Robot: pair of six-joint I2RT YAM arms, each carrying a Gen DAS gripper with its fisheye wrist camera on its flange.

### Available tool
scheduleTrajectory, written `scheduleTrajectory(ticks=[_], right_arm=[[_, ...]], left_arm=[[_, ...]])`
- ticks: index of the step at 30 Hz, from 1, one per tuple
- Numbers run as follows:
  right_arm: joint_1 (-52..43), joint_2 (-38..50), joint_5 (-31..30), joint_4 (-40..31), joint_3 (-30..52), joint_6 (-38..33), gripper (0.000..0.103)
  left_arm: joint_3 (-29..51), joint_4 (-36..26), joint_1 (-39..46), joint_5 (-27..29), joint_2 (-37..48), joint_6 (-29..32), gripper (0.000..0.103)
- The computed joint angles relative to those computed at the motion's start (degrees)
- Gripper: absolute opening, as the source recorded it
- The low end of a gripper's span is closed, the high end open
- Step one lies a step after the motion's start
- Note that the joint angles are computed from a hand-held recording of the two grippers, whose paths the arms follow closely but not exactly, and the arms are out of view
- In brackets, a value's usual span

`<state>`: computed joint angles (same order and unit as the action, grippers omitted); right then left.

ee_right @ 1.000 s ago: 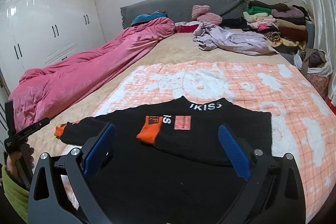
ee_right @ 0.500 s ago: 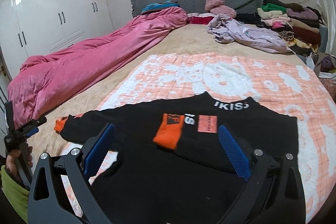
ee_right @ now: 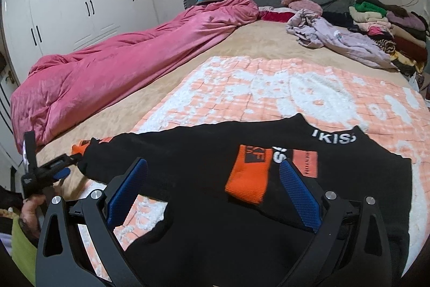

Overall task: Fold small clothes
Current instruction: 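Move the left tool to the other orange-cuffed sleeve end, then grasp the orange cuff with the left tool and lift it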

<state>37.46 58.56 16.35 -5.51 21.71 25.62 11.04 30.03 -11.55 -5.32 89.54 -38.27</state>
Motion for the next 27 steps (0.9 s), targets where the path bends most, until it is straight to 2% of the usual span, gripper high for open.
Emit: scheduleTrajectory(ticks=[4,7,9,11,12,14,15,18,22,24,27], right_arm=[[-0.4,3.5,-1.0,2.4,0.6,-0.5,0.098],[-1.0,4.8,-1.8,4.0,0.5,-0.2,0.098],[-1.3,5.2,-2.2,4.6,0.2,0.1,0.098],[-1.6,5.3,-2.5,5.1,-0.4,0.9,0.098],[-1.7,5.2,-2.7,5.4,-0.8,1.3,0.098],[-1.8,4.9,-2.5,5.7,-1.6,1.9,0.098],[-1.8,4.7,-2.5,5.8,-2.0,2.1,0.098],[-1.8,4.0,-2.4,6.4,-4.0,3.4,0.098],[-2.2,2.3,-2.5,5.8,-6.4,5.0,0.098],[-3.0,0.3,-2.9,4.8,-7.8,5.7,0.098],[-4.7,-5.7,-3.4,1.3,-10.3,6.3,0.098]], left_arm=[[3.2,-1.2,-2.3,-3.8,2.6,-0.8,0.084],[6.0,-0.5,-2.1,-4.5,6.5,-0.7,0.084],[7.6,0.2,-2.3,-5.2,8.9,-0.7,0.077],[8.2,0.9,-2.9,-5.7,9.4,0.4,0.048],[8.2,1.7,-3.3,-5.6,9.7,0.7,0.041],[7.2,4.8,-3.5,-4.6,10.1,1.1,0.012],[6.1,7.6,-2.9,-2.7,10.0,1.2,0.012],[3.9,9.8,-2.9,-1.2,7.4,1.2,0.011],[2.4,7.1,-5.6,-4.3,1.4,2.6,0.011],[1.7,6.1,-6.2,-3.9,-1.5,2.7,0.011],[1.5,4.4,-8.3,-4.8,-4.8,3.1,0.011]])
